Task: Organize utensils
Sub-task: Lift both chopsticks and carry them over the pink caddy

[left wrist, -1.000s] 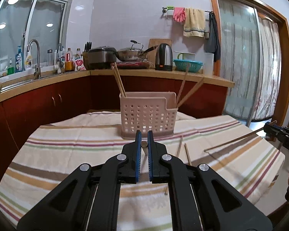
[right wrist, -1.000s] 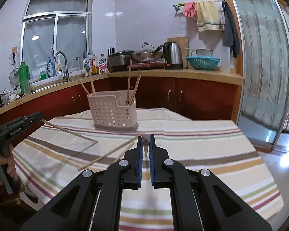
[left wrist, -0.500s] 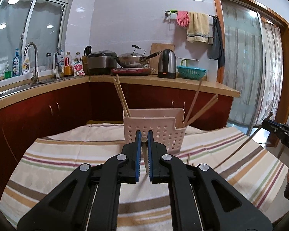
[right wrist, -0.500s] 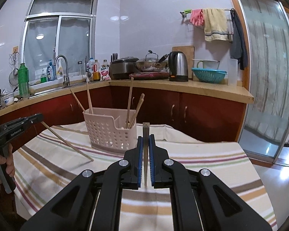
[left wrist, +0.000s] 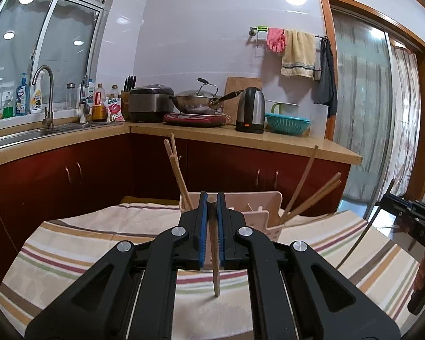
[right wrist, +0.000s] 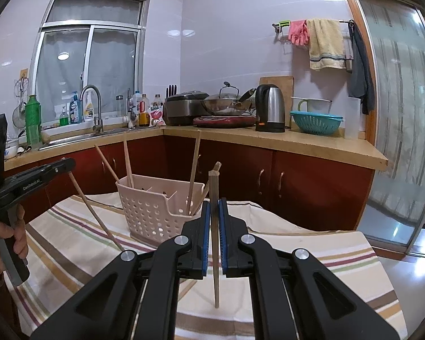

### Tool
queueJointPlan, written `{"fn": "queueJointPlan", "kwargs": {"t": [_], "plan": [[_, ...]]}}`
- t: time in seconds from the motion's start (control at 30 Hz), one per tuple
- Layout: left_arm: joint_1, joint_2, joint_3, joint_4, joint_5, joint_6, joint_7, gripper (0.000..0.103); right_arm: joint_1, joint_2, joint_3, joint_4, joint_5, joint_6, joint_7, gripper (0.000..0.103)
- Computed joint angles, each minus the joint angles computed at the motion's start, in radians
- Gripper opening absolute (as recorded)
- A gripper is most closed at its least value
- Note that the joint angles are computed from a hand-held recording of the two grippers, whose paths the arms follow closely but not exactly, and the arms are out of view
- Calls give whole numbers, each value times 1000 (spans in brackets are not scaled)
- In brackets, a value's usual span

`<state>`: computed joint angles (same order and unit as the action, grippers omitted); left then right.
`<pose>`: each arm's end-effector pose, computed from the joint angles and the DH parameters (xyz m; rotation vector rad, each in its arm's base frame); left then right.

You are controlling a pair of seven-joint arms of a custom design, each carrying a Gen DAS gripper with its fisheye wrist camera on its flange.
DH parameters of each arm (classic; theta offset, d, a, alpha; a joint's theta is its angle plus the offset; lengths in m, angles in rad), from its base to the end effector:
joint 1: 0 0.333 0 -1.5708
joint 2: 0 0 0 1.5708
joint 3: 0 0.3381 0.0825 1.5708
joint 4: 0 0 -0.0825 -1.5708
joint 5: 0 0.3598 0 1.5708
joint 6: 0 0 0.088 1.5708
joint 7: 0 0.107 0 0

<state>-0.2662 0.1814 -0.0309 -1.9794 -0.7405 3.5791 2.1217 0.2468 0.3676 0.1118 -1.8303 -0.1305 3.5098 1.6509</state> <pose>0.5873 -0.0899 0.5621 -1.4491 1.3480 -1.1264 0.6201 0.2354 0.5332 -1.5866 1.0539 -0.7977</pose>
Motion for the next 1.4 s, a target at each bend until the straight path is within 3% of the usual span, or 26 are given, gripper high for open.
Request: {"fn": "queueJointPlan", "kwargs": {"t": [0.47, 0.7, 0.9, 1.0, 1.4], "plan": [[15, 34, 25, 44, 139, -42, -89, 7, 22, 62, -6, 90, 19, 9, -16, 7], [96, 1, -25, 38, 304, -55, -229, 7, -64, 60, 91, 121, -85, 32, 61, 7], [111, -8, -22, 79, 373, -62, -279, 7, -104, 90, 147, 206, -201, 44, 147, 7], [105, -4, -12, 110, 387, -64, -283, 7, -115, 119, 170, 269, -253, 38, 180, 7], [38, 69, 48, 287, 320, -25, -165, 7, -69, 253, 165, 529, -287, 4, 182, 7]]}}
